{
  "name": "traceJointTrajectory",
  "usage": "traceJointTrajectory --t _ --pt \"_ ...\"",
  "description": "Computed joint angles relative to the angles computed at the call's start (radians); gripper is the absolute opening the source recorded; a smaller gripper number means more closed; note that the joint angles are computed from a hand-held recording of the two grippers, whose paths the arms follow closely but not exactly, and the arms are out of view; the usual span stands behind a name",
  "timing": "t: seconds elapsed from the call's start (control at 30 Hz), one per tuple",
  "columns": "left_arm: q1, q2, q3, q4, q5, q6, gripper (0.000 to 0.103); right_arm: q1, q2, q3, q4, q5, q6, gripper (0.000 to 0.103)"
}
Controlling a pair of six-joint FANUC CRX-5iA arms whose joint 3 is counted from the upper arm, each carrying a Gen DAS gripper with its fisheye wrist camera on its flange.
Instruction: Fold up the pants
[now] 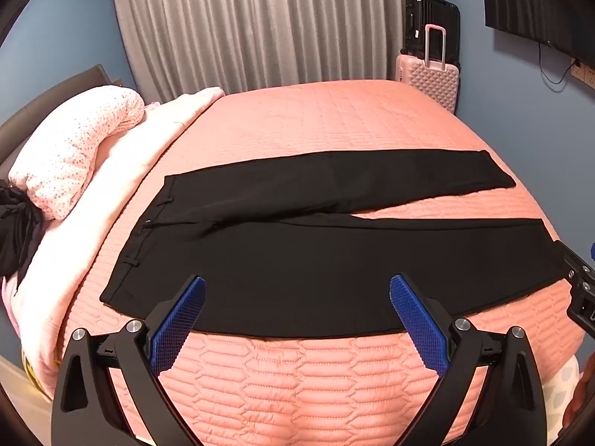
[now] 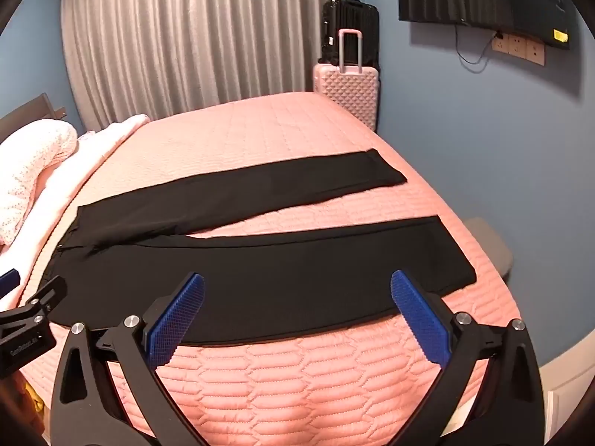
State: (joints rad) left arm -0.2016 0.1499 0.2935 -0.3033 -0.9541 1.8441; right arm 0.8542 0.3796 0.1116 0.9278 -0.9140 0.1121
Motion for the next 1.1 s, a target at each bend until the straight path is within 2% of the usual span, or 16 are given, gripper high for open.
traceJointTrajectory --t 1.1 --pt "0.009 0.002 0.037 -0.006 -0.016 0.025 0.098 0.022 0.033 0.06 0.001 0.022 0.058 0.098"
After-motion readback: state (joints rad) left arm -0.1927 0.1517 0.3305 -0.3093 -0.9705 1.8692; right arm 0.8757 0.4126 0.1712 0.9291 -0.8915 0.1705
